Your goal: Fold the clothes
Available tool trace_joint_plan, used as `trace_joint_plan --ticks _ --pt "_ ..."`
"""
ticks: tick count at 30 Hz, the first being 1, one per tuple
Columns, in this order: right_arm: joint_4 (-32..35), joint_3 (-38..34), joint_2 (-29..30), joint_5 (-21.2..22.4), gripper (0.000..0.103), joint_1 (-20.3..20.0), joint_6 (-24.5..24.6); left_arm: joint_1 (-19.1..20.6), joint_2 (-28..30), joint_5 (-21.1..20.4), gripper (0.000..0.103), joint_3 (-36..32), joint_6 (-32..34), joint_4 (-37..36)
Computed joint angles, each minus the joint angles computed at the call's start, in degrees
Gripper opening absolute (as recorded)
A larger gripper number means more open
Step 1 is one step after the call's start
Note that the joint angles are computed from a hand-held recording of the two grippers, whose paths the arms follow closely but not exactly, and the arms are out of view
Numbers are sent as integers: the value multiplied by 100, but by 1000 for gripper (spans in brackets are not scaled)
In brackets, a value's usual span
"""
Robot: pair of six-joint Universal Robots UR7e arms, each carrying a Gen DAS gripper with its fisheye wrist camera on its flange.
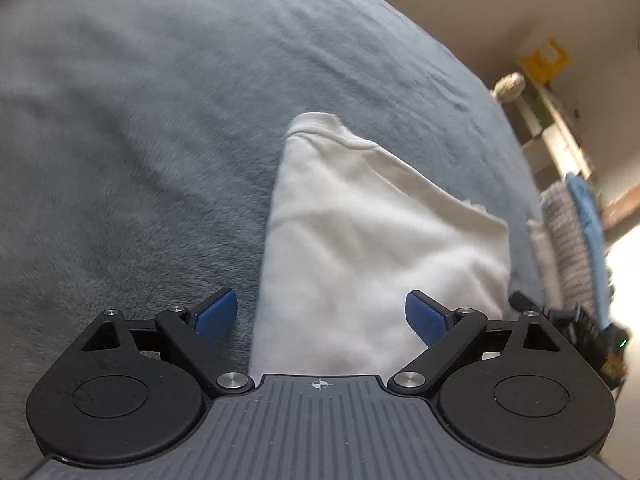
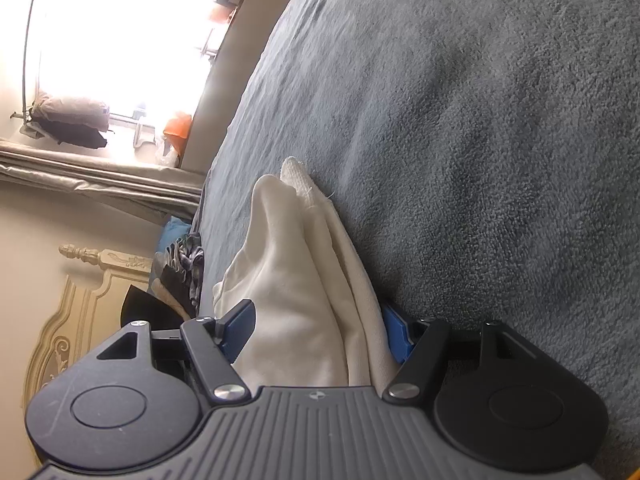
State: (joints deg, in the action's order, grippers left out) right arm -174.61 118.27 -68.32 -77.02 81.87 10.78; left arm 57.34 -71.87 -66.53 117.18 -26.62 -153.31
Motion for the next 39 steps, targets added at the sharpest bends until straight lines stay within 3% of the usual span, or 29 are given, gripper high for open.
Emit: trace_joint_plan --ticks 8,13,15,18,24,29,39 --pt "845 -216 -91 685 70 -261 -513 588 336 -1273 80 -297 425 -440" --pt "1234 -727 234 702 69 -185 -547 658 746 -1405 80 -675 676 -413" --pt "1311 -927 369 607 60 -115 -556 680 825 -1444 80 -754 620 -452" --pt "1484 -1201 527 254 46 37 -686 650 852 -1358 73 -709 486 -636" --pt "1343 -1231 550 -412 29 361 -1026 508 750 -977 40 -513 553 -828" --pt "901 -1040 461 -1140 23 754 -1223 438 587 -911 19 -375 692 -963" --pt "-145 -576 170 -2830 20 1961 -1600 207 42 -1386 17 105 1154 -1675"
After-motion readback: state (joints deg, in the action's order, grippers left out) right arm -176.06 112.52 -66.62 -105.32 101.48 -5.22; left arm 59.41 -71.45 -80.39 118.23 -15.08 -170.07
